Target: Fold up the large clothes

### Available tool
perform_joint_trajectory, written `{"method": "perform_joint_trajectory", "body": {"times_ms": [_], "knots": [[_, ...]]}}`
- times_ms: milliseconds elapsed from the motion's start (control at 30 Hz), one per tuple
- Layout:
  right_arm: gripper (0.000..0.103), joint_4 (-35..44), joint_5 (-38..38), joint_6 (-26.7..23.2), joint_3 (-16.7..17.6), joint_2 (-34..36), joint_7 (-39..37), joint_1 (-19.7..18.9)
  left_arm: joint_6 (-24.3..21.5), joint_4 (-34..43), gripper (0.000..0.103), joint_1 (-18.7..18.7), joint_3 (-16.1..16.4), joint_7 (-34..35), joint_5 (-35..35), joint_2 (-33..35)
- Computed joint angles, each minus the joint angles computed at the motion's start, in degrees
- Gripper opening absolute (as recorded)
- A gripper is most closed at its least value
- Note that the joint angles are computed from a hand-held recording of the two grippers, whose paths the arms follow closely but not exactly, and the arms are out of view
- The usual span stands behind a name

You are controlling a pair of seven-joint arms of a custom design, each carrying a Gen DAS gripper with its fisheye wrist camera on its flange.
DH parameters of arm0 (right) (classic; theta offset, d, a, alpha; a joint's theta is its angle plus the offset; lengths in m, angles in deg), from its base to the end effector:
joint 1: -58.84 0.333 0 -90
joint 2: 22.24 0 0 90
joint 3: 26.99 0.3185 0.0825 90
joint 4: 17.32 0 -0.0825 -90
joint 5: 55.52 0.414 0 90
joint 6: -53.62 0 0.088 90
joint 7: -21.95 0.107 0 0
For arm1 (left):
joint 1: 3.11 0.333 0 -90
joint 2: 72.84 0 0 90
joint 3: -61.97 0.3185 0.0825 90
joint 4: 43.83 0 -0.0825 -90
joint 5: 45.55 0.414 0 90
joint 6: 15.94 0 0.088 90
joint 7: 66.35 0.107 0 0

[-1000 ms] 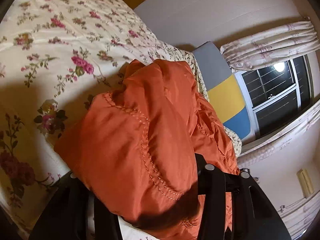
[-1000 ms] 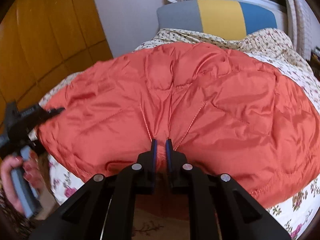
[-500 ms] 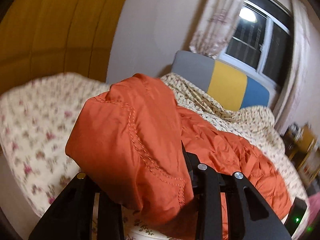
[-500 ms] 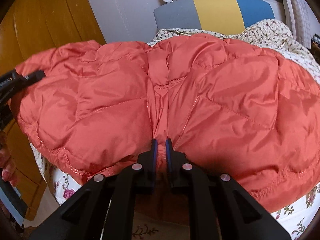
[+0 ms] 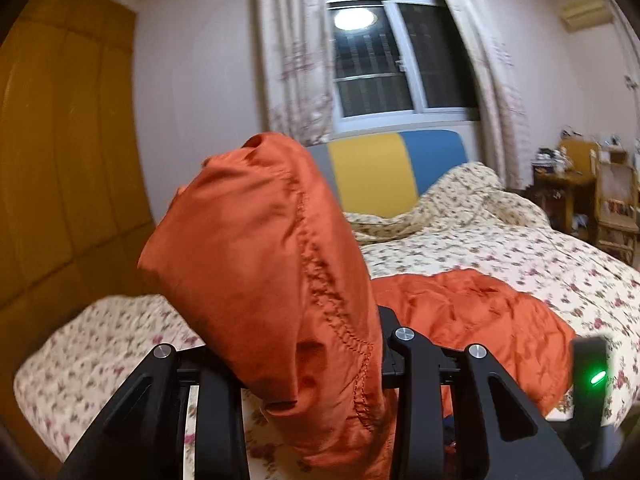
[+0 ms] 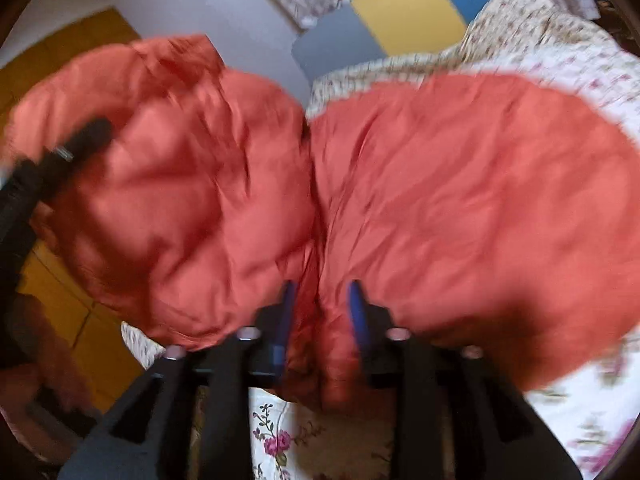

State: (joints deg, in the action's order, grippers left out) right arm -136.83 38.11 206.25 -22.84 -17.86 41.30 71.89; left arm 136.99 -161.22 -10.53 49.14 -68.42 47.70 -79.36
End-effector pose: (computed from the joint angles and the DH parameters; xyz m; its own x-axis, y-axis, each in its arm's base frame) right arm 0.5892 0.1516 0.4048 0.3797 -0.7326 -0.5649 -0.7179 0.1518 -0.6794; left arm 0.5404 -0.2355 0.5362 0.0882 -0.9760 -0.1990 -0.3057 0.1637 -0.9380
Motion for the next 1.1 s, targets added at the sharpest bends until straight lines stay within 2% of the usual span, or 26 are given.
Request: {"method": "perform_joint_trajectory", "body": {"times_ms": [233, 433, 533, 633, 833, 933, 967, 1000, 1033, 1100], "knots": [[0.034, -3.76, -0.13, 6.76, -2.60, -3.49, 3.88, -2.33, 1.74, 2.86, 0.034, -1.21, -0.21, 0.97, 1.03, 2.78], [0.032, -5.02, 0.97, 1.18, -4.83, -3.56, 5.38, -5.51, 4.47, 7.22, 0.036, -3.01, 0.05, 1.51, 1.82, 6.94], [0.032, -4.93, 0.29, 0.19, -4.76, -3.32, 6.05, -6.08, 6.65, 9.95, 0.036, -4.04, 0.63, 3.06, 1.77, 9.77], [0.032, -5.02, 0.22, -0.41, -4.67, -3.45, 5.89, -6.39, 9.47, 12.63, 0.040, -5.16, 1.23, 6.03, 1.61, 12.92], [0.032, -6.17, 0.02, -1.77, -5.16, -4.43, 7.21, -7.05, 11.42, 15.35, 0.042, -8.07, 2.56, 16.01, -3.16, 17.65], [0.033, -6.19, 0.77, -3.12, -5.72, -4.69, 7.92, -7.72, 13.66, 15.10, 0.048, -8.89, 3.44, 18.03, -3.75, 18.62], [0.035, -6.42, 1.09, -3.37, -5.88, -5.11, 7.89, -7.92, 14.87, 15.00, 0.054, -9.05, 3.60, 18.90, -4.04, 19.08], [0.038, -5.99, 1.17, -3.60, -6.00, -4.96, 7.98, -8.07, 16.32, 15.07, 0.063, -9.08, 3.73, 20.13, -4.94, 19.56], [0.041, -6.42, 1.67, -3.82, -6.08, -5.67, 7.60, -8.20, 17.91, 15.05, 0.067, -9.12, 3.90, 21.36, -5.69, 20.01], [0.054, -6.69, 2.99, -4.47, -6.45, -6.71, 6.57, -8.48, 21.07, 15.01, 0.078, -9.43, 4.58, 21.40, -4.80, 20.70]]}}
